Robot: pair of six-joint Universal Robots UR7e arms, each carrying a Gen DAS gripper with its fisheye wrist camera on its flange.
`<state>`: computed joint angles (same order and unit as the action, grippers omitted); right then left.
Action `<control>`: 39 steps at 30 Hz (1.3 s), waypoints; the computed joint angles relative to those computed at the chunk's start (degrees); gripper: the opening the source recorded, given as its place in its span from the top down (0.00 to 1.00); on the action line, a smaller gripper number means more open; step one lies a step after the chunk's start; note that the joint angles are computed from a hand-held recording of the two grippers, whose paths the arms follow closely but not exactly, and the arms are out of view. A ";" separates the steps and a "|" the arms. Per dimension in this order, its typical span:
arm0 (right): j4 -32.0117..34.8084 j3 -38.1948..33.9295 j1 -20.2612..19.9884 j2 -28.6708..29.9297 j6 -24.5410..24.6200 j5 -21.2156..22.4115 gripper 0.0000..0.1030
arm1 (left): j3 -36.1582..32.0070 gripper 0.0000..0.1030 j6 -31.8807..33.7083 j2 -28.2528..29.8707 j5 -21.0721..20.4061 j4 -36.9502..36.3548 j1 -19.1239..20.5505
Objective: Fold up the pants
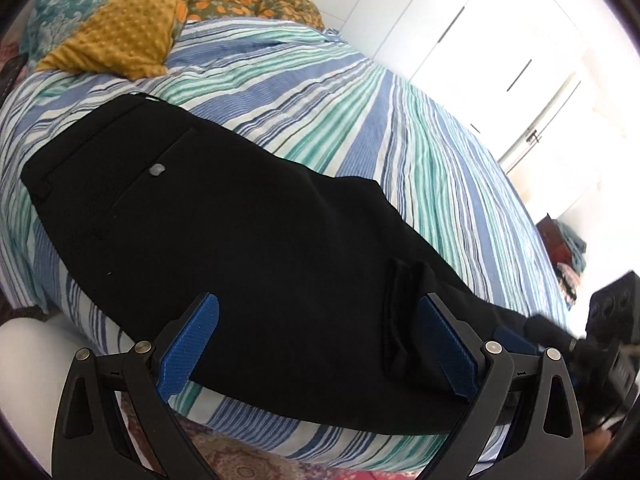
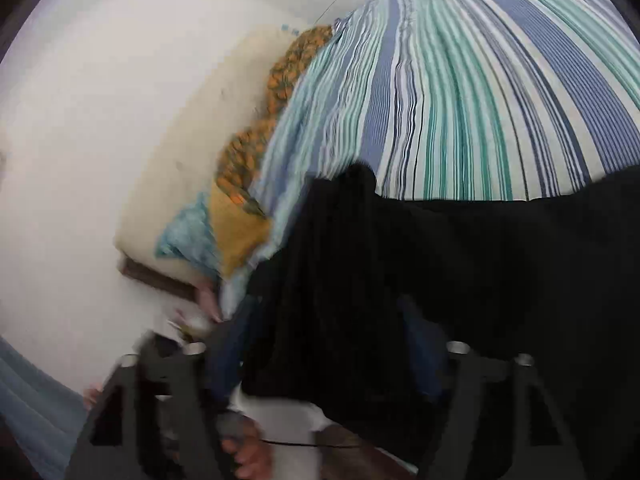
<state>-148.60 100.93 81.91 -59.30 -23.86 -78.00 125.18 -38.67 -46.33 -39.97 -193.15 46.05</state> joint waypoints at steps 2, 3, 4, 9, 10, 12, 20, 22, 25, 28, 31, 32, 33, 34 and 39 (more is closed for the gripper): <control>-4.03 3.57 1.79 -1.11 -8.60 -6.41 0.18 | 1.43 0.03 -0.74 -0.67 -0.11 -2.11 -0.25; -5.74 5.87 1.57 -2.87 -12.39 -7.70 0.18 | 1.93 0.04 -0.61 -0.86 -0.68 -3.27 -0.45; -7.85 8.19 1.09 -4.86 -15.29 -8.75 0.18 | 2.13 0.05 0.50 -0.85 -1.96 -4.63 -0.69; -15.14 19.93 -5.88 -17.81 -23.48 -8.82 0.17 | -4.05 0.40 13.55 1.85 -13.34 -0.37 -0.94; -15.79 22.13 -7.74 -20.91 -24.11 -8.63 0.17 | -6.38 0.44 15.34 2.90 -13.94 3.65 -1.09; -17.40 24.82 -10.59 -24.36 -23.31 -8.62 0.17 | -10.14 0.57 17.24 4.92 -13.97 9.75 -1.06; -17.72 24.01 -12.93 -26.24 -20.86 -4.11 0.17 | -18.51 0.95 12.34 9.00 -10.26 27.90 0.17; -17.32 23.73 -12.77 -26.13 -21.07 -3.97 0.17 | -16.33 0.95 11.89 7.37 -8.07 25.40 -1.18; -18.91 24.10 -12.44 -26.26 -21.67 -3.85 0.17 | -14.10 0.95 10.43 5.32 -5.40 23.89 -2.30; -19.12 23.99 -12.60 -26.06 -21.13 -3.45 0.17 | -16.42 0.95 9.68 6.84 -5.88 31.26 -0.21; -17.80 22.67 -12.22 -24.47 -19.18 -4.60 0.17 | -16.63 0.91 10.31 7.86 -3.88 31.33 -0.99; -17.81 22.51 -12.11 -24.20 -19.03 -5.06 0.17 | -16.22 0.78 9.86 7.51 -3.74 30.47 -1.43; -17.96 22.54 -12.08 -24.17 -19.24 -5.36 0.17 | -15.64 0.51 9.43 7.07 -3.61 28.99 -1.81; -18.22 22.69 -12.11 -24.28 -19.48 -5.51 0.17 | -15.00 0.37 9.45 6.86 -2.80 26.95 -2.19; -18.46 22.76 -12.62 -24.37 -18.48 -5.37 0.17 | -17.76 0.23 7.46 7.07 -5.18 31.53 0.77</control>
